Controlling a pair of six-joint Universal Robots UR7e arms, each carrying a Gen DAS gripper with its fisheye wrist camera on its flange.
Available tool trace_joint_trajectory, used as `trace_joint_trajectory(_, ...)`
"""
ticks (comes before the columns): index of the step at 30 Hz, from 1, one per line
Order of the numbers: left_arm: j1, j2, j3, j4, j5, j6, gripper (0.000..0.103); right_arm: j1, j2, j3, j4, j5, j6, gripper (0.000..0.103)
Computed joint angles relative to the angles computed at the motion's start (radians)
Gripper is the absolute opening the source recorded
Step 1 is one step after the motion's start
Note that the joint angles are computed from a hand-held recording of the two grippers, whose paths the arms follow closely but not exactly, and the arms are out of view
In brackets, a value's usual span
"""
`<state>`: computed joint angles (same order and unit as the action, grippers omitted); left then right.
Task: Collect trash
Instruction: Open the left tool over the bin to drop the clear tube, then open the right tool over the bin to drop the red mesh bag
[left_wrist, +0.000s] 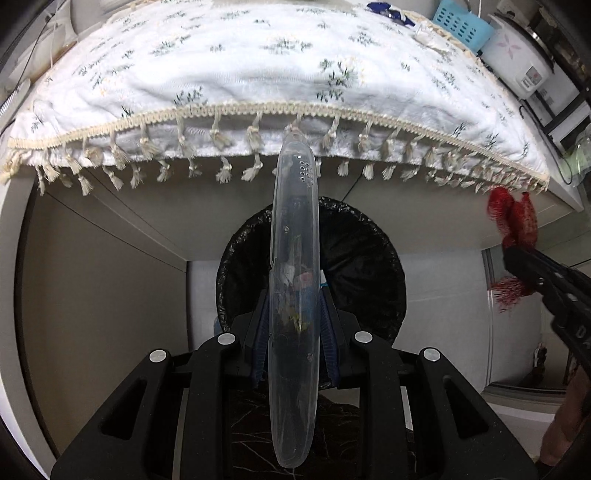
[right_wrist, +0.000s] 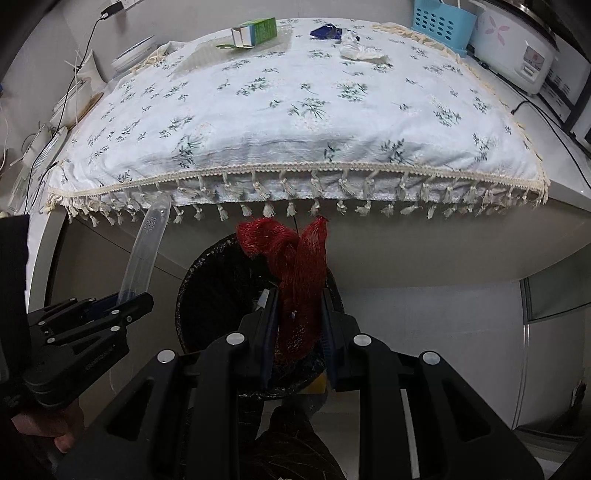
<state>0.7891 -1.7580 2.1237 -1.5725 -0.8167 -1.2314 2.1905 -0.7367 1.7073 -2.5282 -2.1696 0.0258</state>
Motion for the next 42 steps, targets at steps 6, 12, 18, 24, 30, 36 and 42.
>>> trace_joint_trajectory(6, 0.031, 0.036, 0.029, -0.077, -0.018, 0.032, 0.025, -0.019, -0.009, 0.021, 0.007, -0.008, 0.018, 0.020)
trace_joint_trajectory(12, 0.058, 0.093, 0.042, -0.141, -0.044, 0.091, 0.025, -0.035, -0.025, 0.047, 0.017, -0.017, 0.041, 0.020)
trace_joint_trajectory(18, 0.078, 0.136, 0.053, -0.213, -0.052, 0.159, 0.025, -0.046, -0.044, 0.068, 0.025, -0.032, 0.059, 0.020)
trace_joint_trajectory(24, 0.070, 0.148, 0.050, -0.247, -0.034, 0.197, 0.038, -0.051, -0.047, 0.070, 0.039, -0.043, 0.069, 0.021)
trace_joint_trajectory(30, 0.054, 0.100, 0.043, -0.188, -0.010, 0.143, 0.069, -0.046, -0.017, 0.041, 0.050, -0.031, 0.060, 0.021)
trace_joint_trajectory(36, 0.025, 0.050, 0.038, -0.113, 0.036, 0.072, 0.088, -0.033, 0.029, 0.002, 0.058, -0.010, 0.040, 0.021)
trace_joint_trajectory(42, -0.007, -0.009, 0.038, -0.054, 0.083, 0.038, 0.096, -0.023, 0.069, -0.029, 0.058, 0.003, 0.020, 0.022)
